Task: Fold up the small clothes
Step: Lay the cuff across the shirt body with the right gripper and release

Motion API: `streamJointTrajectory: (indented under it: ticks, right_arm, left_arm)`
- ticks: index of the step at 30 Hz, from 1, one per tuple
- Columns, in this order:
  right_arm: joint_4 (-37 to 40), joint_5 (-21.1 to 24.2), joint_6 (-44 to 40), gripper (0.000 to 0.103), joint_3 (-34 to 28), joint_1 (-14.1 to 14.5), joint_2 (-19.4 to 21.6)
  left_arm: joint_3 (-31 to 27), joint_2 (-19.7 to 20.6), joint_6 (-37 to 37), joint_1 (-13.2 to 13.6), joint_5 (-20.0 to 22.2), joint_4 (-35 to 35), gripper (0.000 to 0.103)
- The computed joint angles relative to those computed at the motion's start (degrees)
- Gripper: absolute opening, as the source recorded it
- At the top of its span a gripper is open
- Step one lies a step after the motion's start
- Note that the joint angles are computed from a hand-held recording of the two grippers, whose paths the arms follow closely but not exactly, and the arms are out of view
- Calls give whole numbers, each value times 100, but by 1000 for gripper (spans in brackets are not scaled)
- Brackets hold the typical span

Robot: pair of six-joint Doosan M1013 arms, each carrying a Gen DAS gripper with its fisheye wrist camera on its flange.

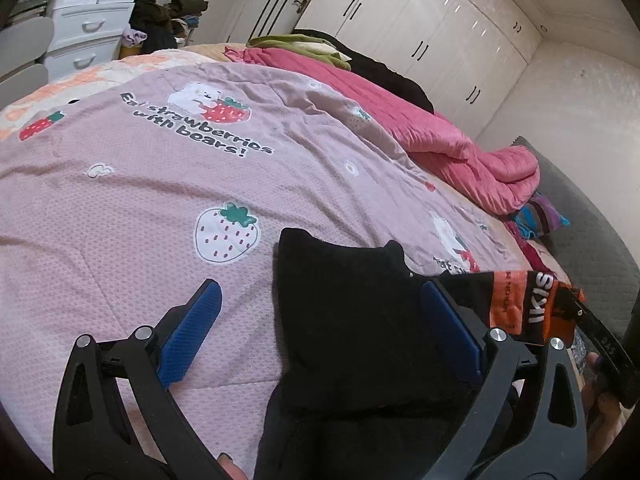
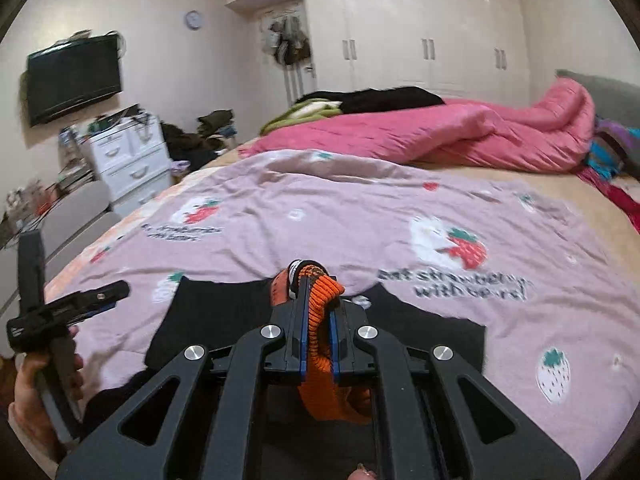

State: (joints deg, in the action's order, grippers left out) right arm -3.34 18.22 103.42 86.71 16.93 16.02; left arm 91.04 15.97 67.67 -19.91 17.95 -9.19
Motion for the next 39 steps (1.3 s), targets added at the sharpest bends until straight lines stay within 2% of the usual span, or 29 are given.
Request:
streamJointTrajectory:
  ticks: [2, 5, 9, 13, 19, 20, 21, 25, 29, 32, 35, 39]
  right_arm:
    - [-3, -12, 159, 7, 96, -63, -15]
    - [-426, 159, 701, 7, 165, -104, 5]
    - [-961, 393, 1210, 7, 190, -95, 53]
    - [-1038, 519, 1362, 7, 216, -97, 70]
    - [-1086, 618, 1397, 8, 219, -112, 96]
    - [-1100, 641, 1415, 8, 216, -109, 100]
    - [-1143, 667, 1464, 10, 210, -105, 106]
    - [-1566, 764, 1912, 25, 236, -77, 97]
    - [-1253, 721, 1668, 28, 302, -96, 73]
    - [-963, 751, 1246, 28, 298, -61, 96]
    - [-379, 826, 503, 29, 261, -16, 141]
    - [325, 878, -276, 31, 230, 34, 184]
  left_arm:
    - [-50, 29, -197, -52, 74, 325, 93]
    - [-114, 78, -347, -146, 157, 682, 93]
    - [-207, 161, -185, -262, 304, 764, 93]
    - [-284, 254, -103, -371, 451, 889, 93]
    - [-363, 355, 483, -436, 619, 392, 80]
    - [-386, 379, 630, -438, 666, 246, 74]
    - [-404, 398, 776, -436, 718, 112, 68]
    - [-451, 441, 1049, -466, 859, -52, 58]
    - [-495, 473, 1328, -493, 985, -203, 50]
    - [-565, 519, 1252, -531, 1180, -65, 44]
    - [-654, 594, 1090, -540, 1499, 99, 44]
    - [-663, 637, 1147, -447, 1677, -204, 43]
